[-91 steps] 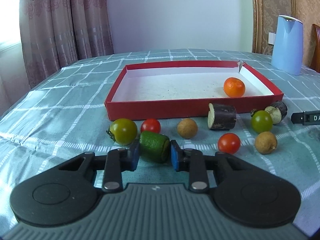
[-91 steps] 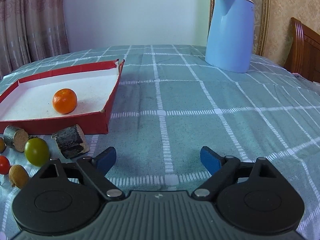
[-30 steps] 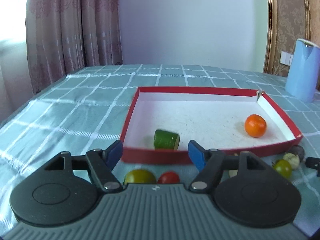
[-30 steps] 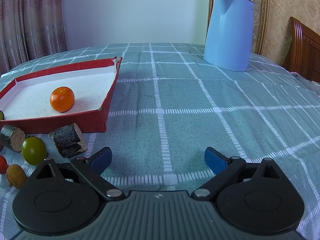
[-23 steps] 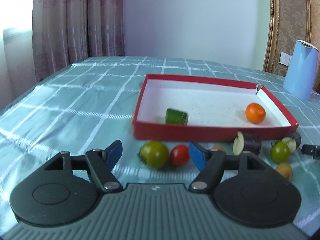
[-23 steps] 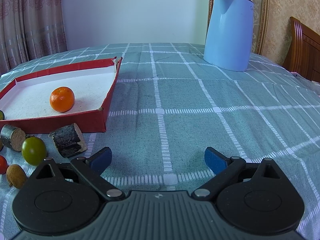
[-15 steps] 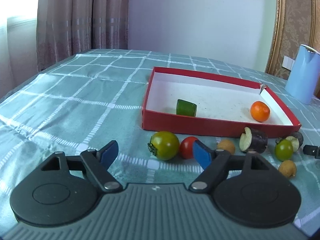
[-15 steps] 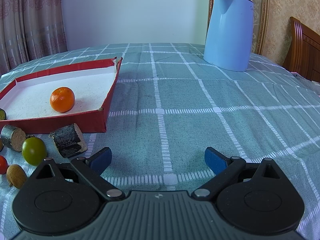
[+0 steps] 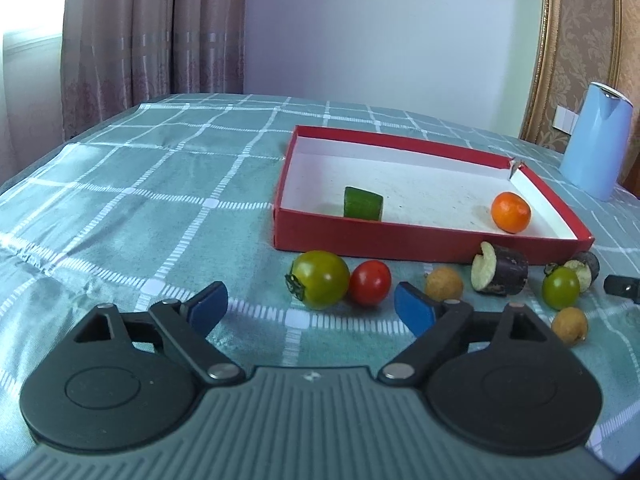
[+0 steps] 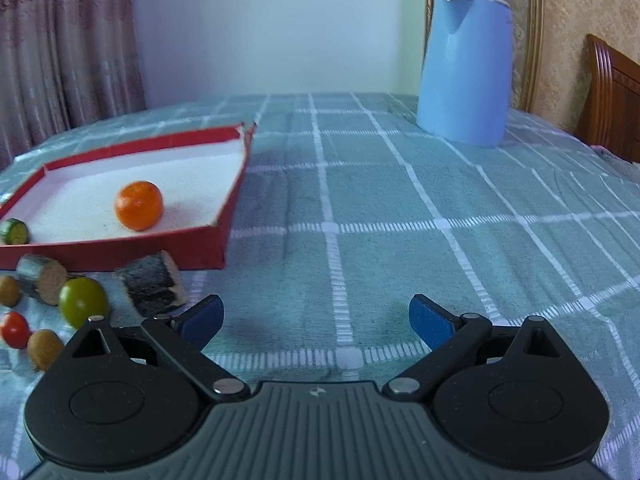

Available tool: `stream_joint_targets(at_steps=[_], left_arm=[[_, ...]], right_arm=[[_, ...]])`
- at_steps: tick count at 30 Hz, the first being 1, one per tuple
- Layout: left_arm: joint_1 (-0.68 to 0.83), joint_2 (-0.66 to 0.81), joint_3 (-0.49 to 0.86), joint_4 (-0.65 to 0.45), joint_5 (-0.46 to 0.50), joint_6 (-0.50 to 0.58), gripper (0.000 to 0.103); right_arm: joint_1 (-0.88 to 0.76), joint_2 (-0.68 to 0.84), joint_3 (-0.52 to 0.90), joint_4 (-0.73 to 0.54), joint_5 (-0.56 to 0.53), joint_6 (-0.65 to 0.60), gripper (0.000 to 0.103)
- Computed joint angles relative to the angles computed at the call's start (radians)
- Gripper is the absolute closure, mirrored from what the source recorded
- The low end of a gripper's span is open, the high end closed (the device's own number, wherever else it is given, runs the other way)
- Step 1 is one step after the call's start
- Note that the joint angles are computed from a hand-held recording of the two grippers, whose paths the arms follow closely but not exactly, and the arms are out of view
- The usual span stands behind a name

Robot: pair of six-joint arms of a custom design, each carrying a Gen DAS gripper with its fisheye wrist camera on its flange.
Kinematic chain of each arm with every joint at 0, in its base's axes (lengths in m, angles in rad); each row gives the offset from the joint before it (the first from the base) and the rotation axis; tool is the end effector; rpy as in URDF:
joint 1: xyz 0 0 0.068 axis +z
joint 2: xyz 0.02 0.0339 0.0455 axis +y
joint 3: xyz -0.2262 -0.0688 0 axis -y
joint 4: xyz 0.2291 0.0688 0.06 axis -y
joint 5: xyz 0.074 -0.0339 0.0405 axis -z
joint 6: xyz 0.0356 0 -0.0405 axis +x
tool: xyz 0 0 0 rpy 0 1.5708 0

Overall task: Organize fruits
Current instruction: 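Grasp the dark eggplant piece with the right gripper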

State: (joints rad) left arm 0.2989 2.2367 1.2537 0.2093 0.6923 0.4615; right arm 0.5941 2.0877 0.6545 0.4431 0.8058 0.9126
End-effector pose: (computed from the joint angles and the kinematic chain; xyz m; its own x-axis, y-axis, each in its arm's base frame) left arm 0.3978 0.0988 0.0631 -0.5046 0.2032 -0.8391 0.4851 0.8707 -0.0808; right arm 0.2437 0.1336 0.0090 -0.4710 0.3430 -0.8127 0.5116 0.8568 0.0651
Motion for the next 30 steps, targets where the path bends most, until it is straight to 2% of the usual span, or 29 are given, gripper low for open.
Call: stream_joint_targets(at_steps=[5, 10, 14, 17, 24, 30], left_arm=[[0.0, 0.006, 0.012, -0.012, 0.005, 0.001, 0.011], [-0.021, -0.02, -0.041, 0.051, -0.03, 0.03, 0.011], [-0.044, -0.036, -0.072, 0.082, -0.043, 0.086, 0.011], [-0.047, -0.024, -0.041, 0.046, -0.035, 0.094, 0.012], [-0.042, 0.036, 0.094, -0.098, -0.011, 0.066, 0.018], [-0.041, 0.04, 0.099, -0.105, -0.011, 0.065, 0.018]], right_arm=[[0.068, -0.011, -0.059, 0.124, 0.048, -0.064, 0.004], [0.103, 0.006, -0.059, 0.213, 0.072, -0.169, 0.004], [0.132, 0.022, -0.06, 0.298, 0.095, -0.257, 0.013], [0.136, 0.025, -0.034, 0.268, 0.098, -0.268, 0.023], [0.079, 0.027, -0.008, 0.277, -0.028, -0.294, 0.041], [0.066, 0.047, 0.056, 0.223, -0.039, -0.318, 0.045]])
